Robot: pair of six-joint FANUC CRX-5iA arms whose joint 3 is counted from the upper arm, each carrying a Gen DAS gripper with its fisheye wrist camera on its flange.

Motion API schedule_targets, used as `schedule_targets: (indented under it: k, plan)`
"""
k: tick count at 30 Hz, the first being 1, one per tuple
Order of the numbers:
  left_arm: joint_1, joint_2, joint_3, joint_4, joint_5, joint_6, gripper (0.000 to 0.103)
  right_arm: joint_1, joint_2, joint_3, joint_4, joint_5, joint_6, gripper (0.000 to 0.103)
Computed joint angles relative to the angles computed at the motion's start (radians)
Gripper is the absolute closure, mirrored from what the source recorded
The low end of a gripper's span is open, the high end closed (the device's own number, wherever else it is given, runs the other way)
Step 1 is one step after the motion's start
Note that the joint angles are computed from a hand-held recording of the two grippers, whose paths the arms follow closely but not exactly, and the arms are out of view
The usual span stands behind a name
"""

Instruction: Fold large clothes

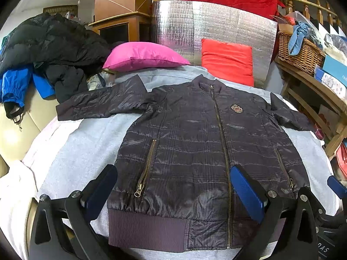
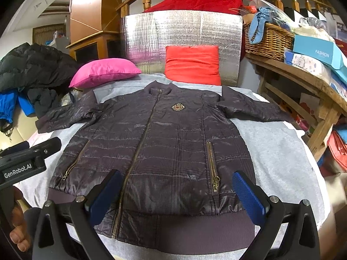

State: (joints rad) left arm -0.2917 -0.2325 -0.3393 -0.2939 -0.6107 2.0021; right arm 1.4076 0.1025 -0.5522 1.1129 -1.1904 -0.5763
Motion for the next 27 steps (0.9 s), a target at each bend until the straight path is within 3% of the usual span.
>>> schedule_targets:
  k: [27]
  plan:
    - [-0.002,0.0,-0.005,0.012,-0.006,-0.014,0.0,0.009,0.0,-0.003,-0.003,-0.023,-0.018,0.0]
